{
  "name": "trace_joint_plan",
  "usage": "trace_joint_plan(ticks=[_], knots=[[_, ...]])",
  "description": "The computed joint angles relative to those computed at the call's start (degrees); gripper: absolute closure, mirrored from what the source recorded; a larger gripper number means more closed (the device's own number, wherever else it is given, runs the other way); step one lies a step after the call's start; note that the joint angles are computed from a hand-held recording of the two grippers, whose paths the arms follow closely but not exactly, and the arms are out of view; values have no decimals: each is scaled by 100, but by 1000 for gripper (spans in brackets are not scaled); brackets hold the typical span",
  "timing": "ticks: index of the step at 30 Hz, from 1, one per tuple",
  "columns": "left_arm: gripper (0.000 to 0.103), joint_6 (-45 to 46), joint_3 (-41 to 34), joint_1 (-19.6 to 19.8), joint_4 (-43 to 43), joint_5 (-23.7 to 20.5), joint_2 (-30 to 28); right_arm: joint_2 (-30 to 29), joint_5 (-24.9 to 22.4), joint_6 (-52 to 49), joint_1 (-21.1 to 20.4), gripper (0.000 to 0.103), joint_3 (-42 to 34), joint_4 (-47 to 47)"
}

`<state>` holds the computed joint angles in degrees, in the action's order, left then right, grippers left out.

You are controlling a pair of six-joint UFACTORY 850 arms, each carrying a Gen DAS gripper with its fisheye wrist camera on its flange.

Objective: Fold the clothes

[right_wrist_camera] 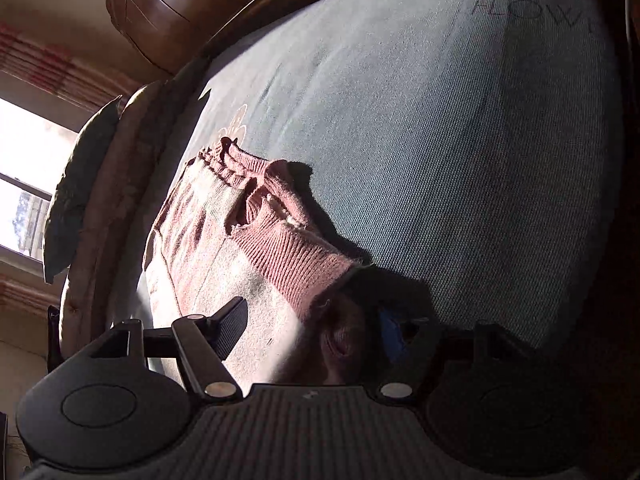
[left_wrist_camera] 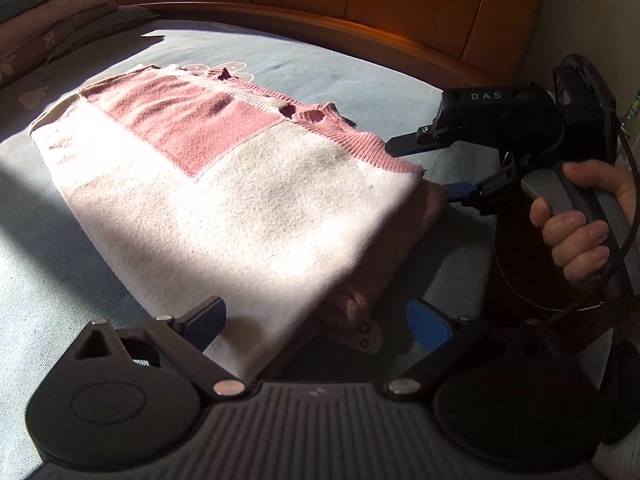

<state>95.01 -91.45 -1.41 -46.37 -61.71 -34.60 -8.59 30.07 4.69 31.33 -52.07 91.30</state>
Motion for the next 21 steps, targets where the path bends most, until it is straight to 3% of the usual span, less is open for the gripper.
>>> trace_joint_plan(ticks=[1, 2, 5, 8, 10, 14, 16, 19, 21], knots=[[6, -3, 11, -13, 53, -1, 12, 9, -90, -100, -48, 69, -8, 107], [6, -5, 22, -26, 107, -2, 25, 17, -184, -439, -101, 76, -54, 431], [6, -15, 26, -59, 250, -82, 47, 90, -256, -1088, -162, 81, -131, 786], [6, -91, 23, -113, 418, -284, 44, 98, -280, -2545, -245, 83, -355, 1517], [6, -42, 149, -162, 468, -151, 93, 4, -197, -3682, -304, 85, -553, 2294], [6, -62, 183, -172, 465, -88, 118, -141, -157, -4977, -375, 81, -753, 3407], [6, 1, 135, -99, 317, -156, 133, -229, 351, -5709, -291, 76, -1048, 3924], [6, 525, 403, 47, -225, 353, 383, -442, 1292, -6593, -69, 69, -1626, 4099], [5, 822, 606, 109, -526, 725, 517, -612, 1458, -7035, 14, 62, -1922, 4006]])
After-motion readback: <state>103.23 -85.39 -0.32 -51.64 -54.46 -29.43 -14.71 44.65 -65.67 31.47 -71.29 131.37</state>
